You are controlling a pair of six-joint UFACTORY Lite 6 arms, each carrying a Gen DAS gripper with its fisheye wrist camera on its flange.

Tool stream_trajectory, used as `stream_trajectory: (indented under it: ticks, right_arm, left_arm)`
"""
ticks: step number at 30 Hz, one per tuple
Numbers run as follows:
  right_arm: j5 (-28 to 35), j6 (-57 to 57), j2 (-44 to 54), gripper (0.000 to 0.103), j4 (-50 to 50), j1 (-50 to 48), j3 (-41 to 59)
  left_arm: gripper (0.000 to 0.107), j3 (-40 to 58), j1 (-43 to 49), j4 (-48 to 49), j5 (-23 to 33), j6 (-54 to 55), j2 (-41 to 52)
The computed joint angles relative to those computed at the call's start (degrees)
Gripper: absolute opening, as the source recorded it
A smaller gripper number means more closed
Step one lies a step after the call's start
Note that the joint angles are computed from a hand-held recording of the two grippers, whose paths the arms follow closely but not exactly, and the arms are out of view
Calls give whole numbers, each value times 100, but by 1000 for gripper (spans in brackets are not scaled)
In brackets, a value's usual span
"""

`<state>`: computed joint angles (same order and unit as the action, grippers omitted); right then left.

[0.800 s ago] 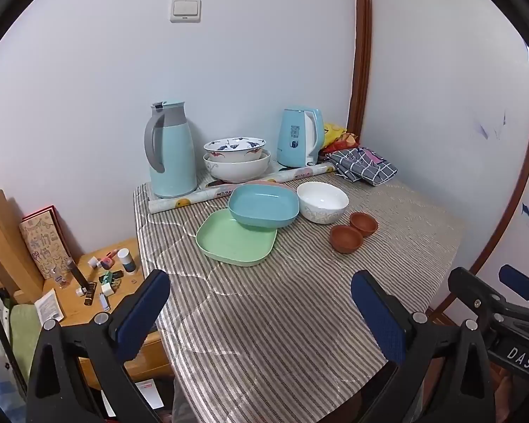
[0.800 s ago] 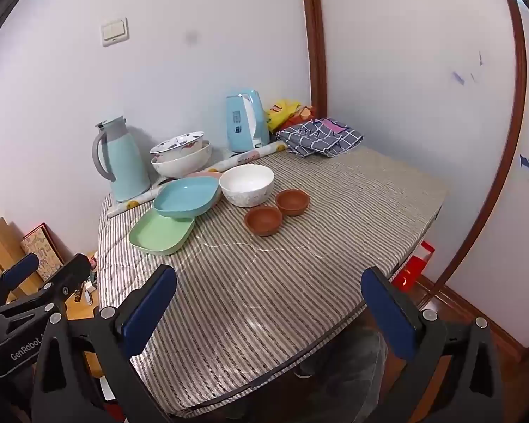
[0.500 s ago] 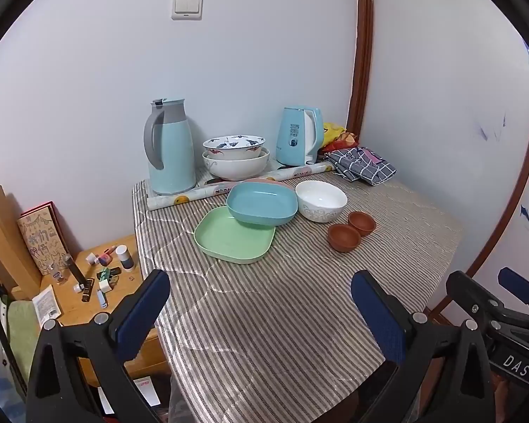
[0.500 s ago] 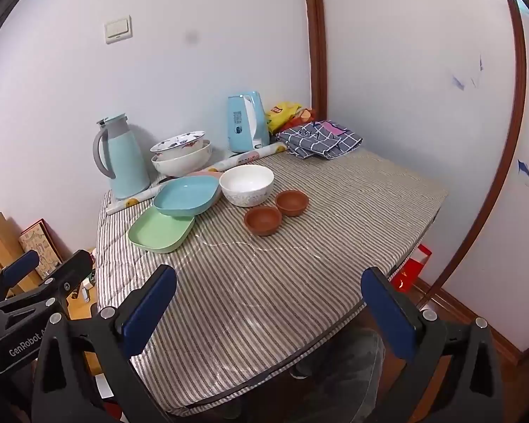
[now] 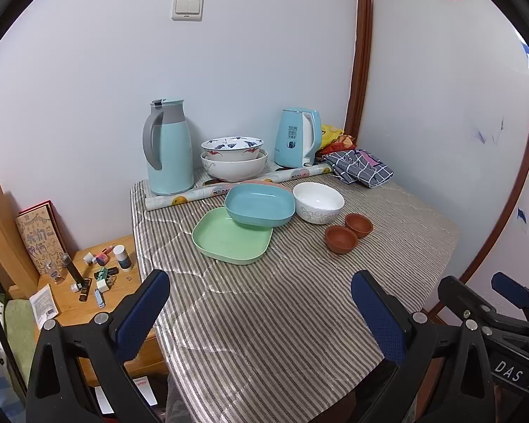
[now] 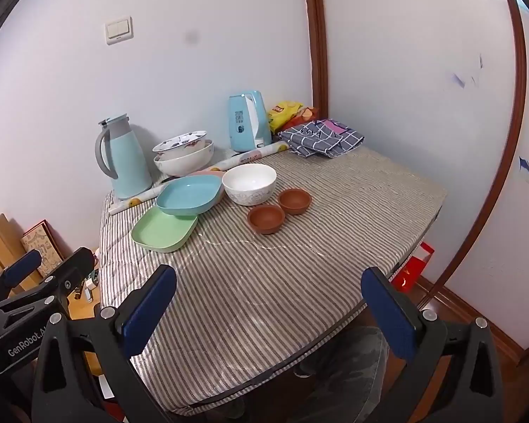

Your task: Organize plates and bowls

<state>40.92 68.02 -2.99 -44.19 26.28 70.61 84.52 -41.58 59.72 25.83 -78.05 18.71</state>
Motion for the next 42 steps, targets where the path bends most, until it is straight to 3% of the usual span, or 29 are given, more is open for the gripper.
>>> stream_trajectory:
  ticks: [42]
  right_arm:
    - [66,-75,49,103,-3,3,40]
  left_arm:
    - [103,-150,65,183,-12,-143,-95]
